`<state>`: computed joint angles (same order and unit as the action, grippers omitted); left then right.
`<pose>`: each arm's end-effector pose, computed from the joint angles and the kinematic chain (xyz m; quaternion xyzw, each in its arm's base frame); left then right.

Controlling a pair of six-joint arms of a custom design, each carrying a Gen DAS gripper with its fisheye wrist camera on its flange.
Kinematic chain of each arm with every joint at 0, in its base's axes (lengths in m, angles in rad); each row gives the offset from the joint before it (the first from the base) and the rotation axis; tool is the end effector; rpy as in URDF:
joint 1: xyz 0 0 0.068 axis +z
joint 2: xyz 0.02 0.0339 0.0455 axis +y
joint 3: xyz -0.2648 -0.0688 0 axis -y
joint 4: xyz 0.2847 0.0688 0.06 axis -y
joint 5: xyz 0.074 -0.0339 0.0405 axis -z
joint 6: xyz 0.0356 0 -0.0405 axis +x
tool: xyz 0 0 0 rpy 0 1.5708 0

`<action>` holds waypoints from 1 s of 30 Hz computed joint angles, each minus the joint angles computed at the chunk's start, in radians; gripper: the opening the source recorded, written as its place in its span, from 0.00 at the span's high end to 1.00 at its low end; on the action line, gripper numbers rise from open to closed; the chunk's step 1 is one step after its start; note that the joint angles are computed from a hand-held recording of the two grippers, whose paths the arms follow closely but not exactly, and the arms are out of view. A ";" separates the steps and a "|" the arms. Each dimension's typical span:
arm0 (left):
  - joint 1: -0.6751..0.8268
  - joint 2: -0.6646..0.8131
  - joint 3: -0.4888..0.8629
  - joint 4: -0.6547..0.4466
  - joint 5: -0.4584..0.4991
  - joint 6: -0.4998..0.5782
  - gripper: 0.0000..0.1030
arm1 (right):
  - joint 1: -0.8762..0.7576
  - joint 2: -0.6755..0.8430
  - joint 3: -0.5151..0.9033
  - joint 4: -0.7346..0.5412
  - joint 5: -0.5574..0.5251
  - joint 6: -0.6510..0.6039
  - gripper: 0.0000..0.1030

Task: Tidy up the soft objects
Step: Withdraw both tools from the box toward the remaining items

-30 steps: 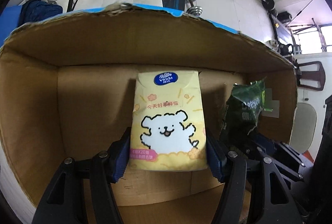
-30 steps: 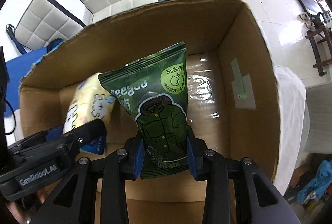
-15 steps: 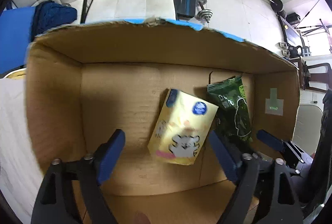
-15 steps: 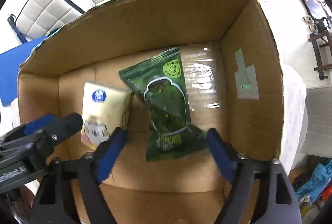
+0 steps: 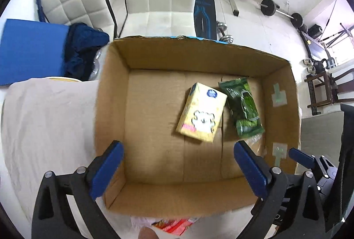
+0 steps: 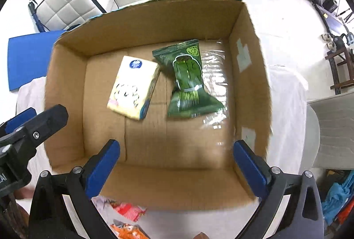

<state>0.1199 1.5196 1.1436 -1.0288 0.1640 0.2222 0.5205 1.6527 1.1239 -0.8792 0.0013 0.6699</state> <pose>0.3098 0.0315 0.2216 0.0576 0.9916 -0.0664 0.0953 0.2911 0.1668 0.1774 0.0744 0.9939 0.0451 0.0677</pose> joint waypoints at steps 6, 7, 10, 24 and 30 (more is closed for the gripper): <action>0.067 -0.277 -0.139 -0.036 -0.009 0.035 0.01 | 0.129 -0.225 -0.097 -0.088 0.136 0.081 0.00; 0.073 -0.310 -0.149 -0.046 -0.009 0.036 0.01 | 0.156 -0.259 -0.106 -0.108 0.160 0.103 0.00; 0.093 -0.438 -0.183 -0.081 -0.004 0.044 0.01 | 0.233 -0.362 -0.118 -0.177 0.209 0.164 0.00; 0.269 -0.721 -0.097 -0.359 0.141 0.183 0.01 | 0.548 -0.573 -0.019 -0.469 0.331 0.431 0.00; 0.508 -0.765 -0.181 -0.444 0.141 0.389 0.01 | 0.652 -0.630 -0.146 -0.454 0.240 0.540 0.00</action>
<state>0.6279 0.7547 0.9627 -1.4731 0.3049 0.6111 1.1729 1.0226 0.9774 -1.3328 0.2416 1.2103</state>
